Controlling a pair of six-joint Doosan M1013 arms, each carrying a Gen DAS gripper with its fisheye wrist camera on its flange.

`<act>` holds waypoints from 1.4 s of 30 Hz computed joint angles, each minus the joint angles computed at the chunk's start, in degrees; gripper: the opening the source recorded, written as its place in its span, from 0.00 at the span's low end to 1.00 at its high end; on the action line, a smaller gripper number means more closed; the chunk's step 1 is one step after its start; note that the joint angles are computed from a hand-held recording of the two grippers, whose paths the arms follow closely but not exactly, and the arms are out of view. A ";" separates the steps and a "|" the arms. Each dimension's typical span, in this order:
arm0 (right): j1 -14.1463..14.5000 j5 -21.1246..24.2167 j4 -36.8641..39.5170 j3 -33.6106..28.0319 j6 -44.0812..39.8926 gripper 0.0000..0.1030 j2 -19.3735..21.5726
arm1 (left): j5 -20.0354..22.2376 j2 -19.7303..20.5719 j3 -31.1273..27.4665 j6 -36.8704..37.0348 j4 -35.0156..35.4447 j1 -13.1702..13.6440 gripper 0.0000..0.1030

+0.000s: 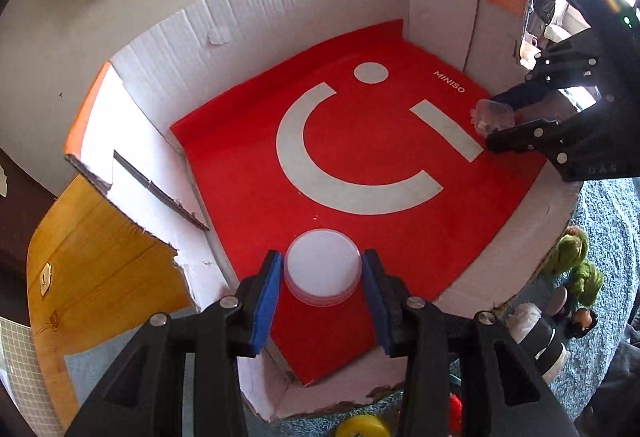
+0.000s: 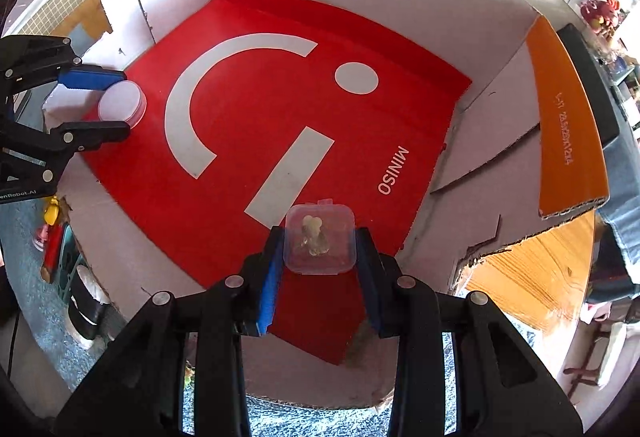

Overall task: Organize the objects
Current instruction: 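Lower the clear container and open the right tool while the left tool releases the white tub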

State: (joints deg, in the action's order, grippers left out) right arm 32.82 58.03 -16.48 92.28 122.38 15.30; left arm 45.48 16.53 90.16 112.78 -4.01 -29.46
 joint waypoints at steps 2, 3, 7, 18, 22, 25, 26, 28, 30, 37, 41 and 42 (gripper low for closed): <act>0.13 0.17 -0.07 0.22 -0.04 0.32 -0.22 | 0.56 0.10 -0.30 -0.09 0.08 0.04 0.43; 0.19 0.26 -0.14 0.31 -0.02 0.32 -0.31 | 0.43 -0.01 -0.15 -0.31 0.38 -0.01 0.43; 0.21 0.51 0.38 0.77 0.02 0.33 -0.85 | 0.44 -0.15 -0.13 -0.27 0.61 -0.07 0.44; 0.93 0.85 -0.53 2.65 1.17 0.38 -2.68 | -0.32 0.08 0.04 0.08 0.07 -0.06 0.48; 1.12 0.80 -0.43 3.41 1.40 0.39 -3.47 | -0.87 -0.09 0.33 0.60 -0.10 -0.01 0.51; 1.22 0.42 -0.08 4.13 1.57 0.42 -4.21 | -1.28 -0.21 0.58 1.00 0.01 -0.06 0.55; 1.27 0.33 0.06 4.35 1.57 0.43 -4.44 | -1.45 -0.27 0.69 1.12 0.14 -0.09 0.55; 1.44 0.43 0.02 4.63 1.79 0.45 -4.75 | -1.89 -0.41 0.89 1.24 0.44 -0.13 0.56; 1.60 0.60 -0.03 4.97 2.10 0.46 -5.13 | -2.09 -0.52 1.03 1.48 0.30 -0.09 0.56; 1.86 0.74 0.33 6.33 2.78 0.47 -6.71 | -2.87 -0.63 1.15 1.35 1.01 0.23 0.59; 2.14 0.86 0.58 7.13 3.28 0.49 -7.68 | -2.69 -0.75 1.16 2.42 -0.49 0.69 0.59; 2.24 0.92 0.56 7.34 3.40 0.49 -7.93 | -2.76 -0.75 1.18 2.41 -0.57 0.72 0.59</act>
